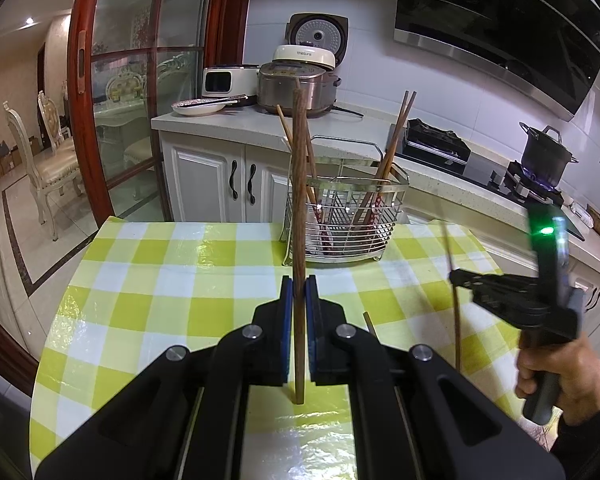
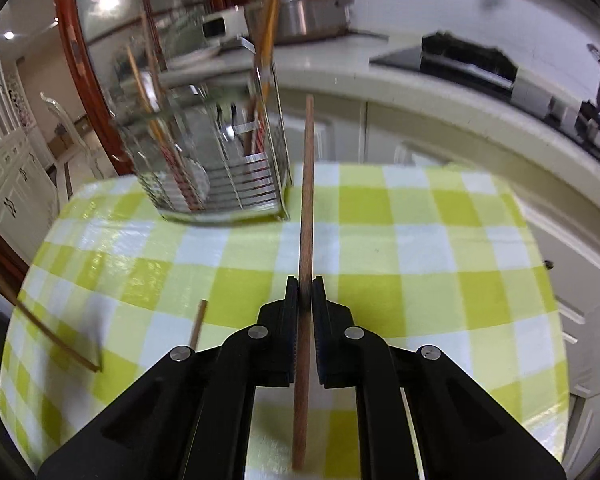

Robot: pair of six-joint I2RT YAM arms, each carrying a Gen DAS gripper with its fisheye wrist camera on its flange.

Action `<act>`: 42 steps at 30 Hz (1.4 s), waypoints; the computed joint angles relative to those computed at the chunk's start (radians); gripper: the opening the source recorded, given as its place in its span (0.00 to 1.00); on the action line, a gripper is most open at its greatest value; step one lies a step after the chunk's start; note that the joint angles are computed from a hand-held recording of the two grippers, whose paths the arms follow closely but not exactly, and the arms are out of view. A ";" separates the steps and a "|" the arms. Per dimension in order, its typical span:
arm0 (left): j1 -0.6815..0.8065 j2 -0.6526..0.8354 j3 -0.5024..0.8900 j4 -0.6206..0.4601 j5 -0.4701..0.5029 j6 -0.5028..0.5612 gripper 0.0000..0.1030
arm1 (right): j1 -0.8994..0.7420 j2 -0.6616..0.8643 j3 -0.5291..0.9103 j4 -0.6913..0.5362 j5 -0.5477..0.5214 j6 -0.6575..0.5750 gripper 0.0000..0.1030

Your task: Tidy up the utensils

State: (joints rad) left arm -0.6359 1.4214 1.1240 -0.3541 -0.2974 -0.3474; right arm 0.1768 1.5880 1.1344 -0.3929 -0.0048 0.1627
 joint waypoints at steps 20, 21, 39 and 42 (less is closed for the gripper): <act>-0.038 0.000 0.004 -0.004 -0.031 -0.010 0.06 | -0.014 -0.180 -0.061 -0.068 0.004 -0.033 0.08; -0.036 0.000 0.003 -0.003 -0.030 -0.009 0.06 | -0.028 -0.138 -0.034 -0.079 -0.015 -0.031 0.09; 0.035 0.028 0.003 0.025 0.035 0.015 0.06 | -0.025 0.452 0.396 -0.188 0.113 -0.006 0.78; 0.043 0.027 0.000 0.030 0.041 0.015 0.06 | -0.043 0.465 0.402 -0.197 0.118 0.037 0.89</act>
State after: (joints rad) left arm -0.5925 1.4487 1.1238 -0.3242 -0.2561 -0.3324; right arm 0.1337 2.0529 1.5364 -0.5896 0.1133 0.1998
